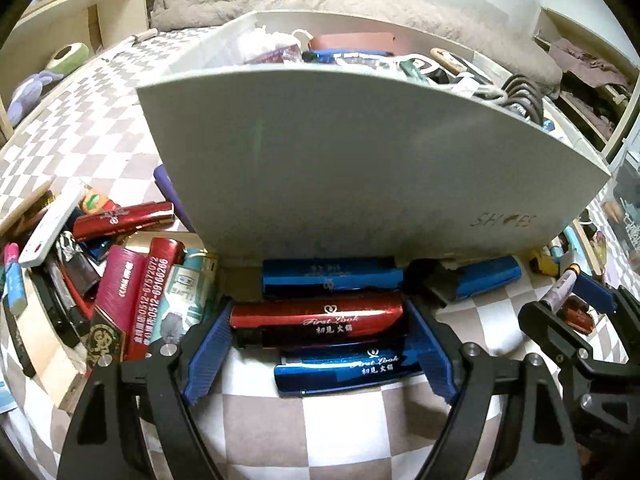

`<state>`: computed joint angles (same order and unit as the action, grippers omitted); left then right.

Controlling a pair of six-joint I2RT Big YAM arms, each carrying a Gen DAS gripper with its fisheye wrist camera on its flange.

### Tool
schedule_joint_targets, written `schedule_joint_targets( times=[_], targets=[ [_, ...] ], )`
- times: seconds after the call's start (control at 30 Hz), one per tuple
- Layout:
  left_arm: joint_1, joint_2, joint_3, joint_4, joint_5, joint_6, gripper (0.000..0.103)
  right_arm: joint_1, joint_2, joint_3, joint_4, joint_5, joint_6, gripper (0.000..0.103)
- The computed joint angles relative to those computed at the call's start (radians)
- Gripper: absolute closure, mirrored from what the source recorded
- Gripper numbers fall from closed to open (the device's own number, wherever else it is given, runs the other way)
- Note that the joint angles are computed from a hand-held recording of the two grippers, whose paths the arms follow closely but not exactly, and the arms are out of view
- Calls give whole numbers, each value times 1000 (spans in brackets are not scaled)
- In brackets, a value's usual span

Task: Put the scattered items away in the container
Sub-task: 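Close the left tool on the red 'First Look' lighter, then lift the red lighter over the box while the right tool carries the tube there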

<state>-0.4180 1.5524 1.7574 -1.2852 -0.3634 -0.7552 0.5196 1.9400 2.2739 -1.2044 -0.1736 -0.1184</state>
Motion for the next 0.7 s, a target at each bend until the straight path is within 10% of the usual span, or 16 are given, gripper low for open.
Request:
schedule_joint_targets(
  times=[0.7],
  targets=[
    [-56,-23,80,24,-105,8,19,8,-64,-35,81,4,47,21]
  ],
)
